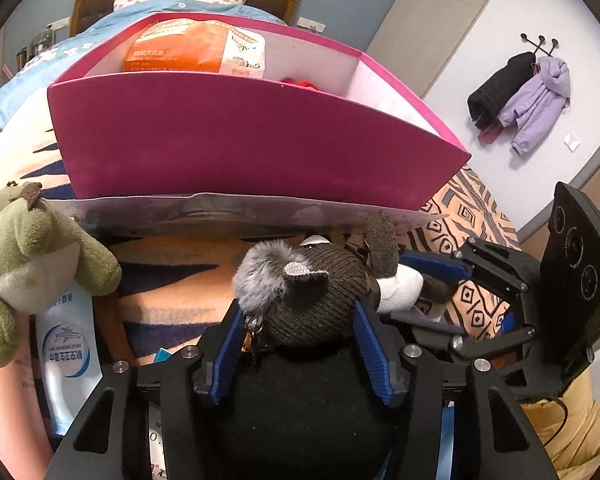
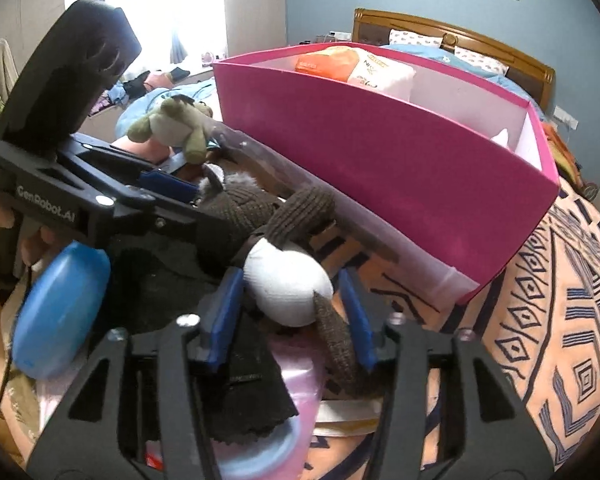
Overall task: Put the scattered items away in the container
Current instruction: 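Lift the mouse plush and carry it over the magenta box with the left gripper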
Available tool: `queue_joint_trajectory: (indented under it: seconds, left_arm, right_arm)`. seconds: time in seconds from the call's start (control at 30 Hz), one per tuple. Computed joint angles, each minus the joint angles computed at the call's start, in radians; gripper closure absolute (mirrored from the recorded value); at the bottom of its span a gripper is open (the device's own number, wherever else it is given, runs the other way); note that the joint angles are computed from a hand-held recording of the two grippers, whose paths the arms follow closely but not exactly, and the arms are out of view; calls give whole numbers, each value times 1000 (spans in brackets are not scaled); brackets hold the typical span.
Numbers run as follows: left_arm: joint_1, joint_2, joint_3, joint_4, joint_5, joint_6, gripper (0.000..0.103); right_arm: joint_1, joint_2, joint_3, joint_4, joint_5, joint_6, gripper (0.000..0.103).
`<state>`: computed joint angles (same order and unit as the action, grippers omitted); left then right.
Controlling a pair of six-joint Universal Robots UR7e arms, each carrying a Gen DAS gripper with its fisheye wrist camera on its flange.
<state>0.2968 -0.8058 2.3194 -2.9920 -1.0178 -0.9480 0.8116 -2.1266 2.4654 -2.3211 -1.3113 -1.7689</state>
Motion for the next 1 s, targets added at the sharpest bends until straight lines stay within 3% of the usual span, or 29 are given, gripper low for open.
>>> queue_joint_trajectory:
  seconds: [0.2,1.0]
  left_arm:
    - [-13,-16,15,-7,7,-6,53]
    - [-86,-81,-4,-29,69,39,54]
  right_arm:
    - [-12,-45,1,44,24,-36,68]
    - [-69,-195,-111,385,192,-129,70]
